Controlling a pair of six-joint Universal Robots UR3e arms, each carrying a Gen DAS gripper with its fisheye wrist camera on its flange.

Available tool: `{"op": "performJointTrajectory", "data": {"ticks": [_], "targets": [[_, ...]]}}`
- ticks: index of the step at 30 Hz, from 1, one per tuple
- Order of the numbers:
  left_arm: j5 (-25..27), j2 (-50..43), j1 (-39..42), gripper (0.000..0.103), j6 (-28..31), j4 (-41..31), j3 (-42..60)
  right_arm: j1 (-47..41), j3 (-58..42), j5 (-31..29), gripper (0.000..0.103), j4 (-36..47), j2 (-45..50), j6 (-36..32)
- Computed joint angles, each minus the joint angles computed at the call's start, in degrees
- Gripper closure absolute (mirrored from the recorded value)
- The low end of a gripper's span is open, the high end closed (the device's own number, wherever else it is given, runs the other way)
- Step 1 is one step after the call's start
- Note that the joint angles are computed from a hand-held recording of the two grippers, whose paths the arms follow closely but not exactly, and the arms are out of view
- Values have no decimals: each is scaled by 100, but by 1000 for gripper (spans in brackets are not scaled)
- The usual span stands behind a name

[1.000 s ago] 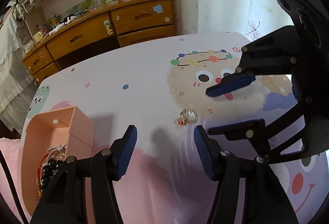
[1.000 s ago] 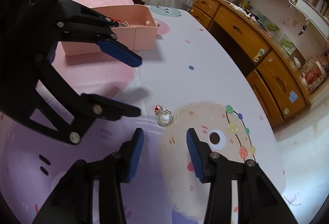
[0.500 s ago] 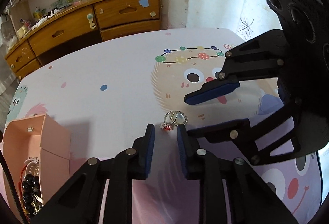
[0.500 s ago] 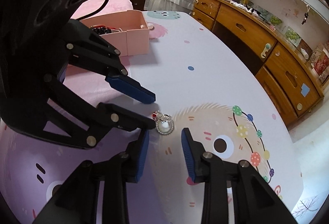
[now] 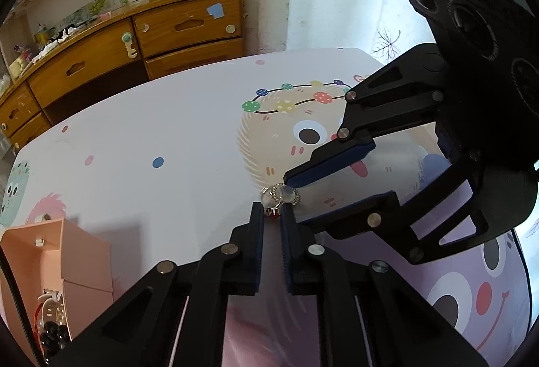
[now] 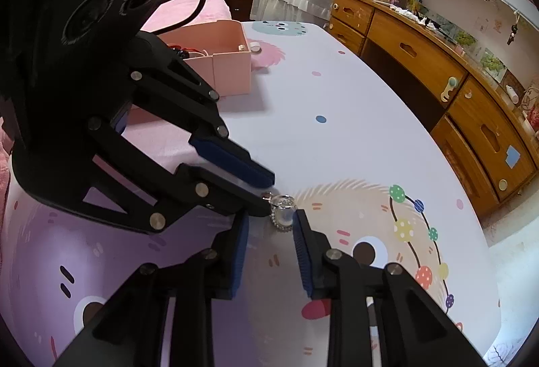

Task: Organize jewelry
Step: 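Grasp the small silver ring with the left tool while the right tool grasps the pearl ring, then carry both rings over the pink box and open both tools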

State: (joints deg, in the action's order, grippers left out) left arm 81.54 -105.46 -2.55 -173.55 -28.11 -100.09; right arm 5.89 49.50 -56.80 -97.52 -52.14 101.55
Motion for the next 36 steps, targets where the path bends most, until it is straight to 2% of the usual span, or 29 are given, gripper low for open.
{"op": "performJointTrajectory", "data": {"ticks": [3,9,12,17,21,26,33,36], "targets": [[-121,41,96,97,-59,-91,-1,47,-382,-53,76,171,203,30],[70,270,104,97,-298,-280,-90,73,-1505,-85,76,825,787,193],[103,503,132,97,-448,-448,-198,116,-1712,-84,83,1038,877,144],[54,1034,166,97,-785,-927,-374,185,-1557,-158,85,821,805,323],[51,1550,91,97,-940,-1442,-501,215,-906,-257,85,330,464,832],[-244,2453,224,97,-924,-2411,-765,136,593,-124,85,-283,-418,1663],[-334,3720,787,97,-104,-3684,-970,11,2722,465,85,-416,-2086,3004],[-486,4376,1475,97,482,-4309,-1024,213,3372,589,85,-521,-2711,3667]]}}
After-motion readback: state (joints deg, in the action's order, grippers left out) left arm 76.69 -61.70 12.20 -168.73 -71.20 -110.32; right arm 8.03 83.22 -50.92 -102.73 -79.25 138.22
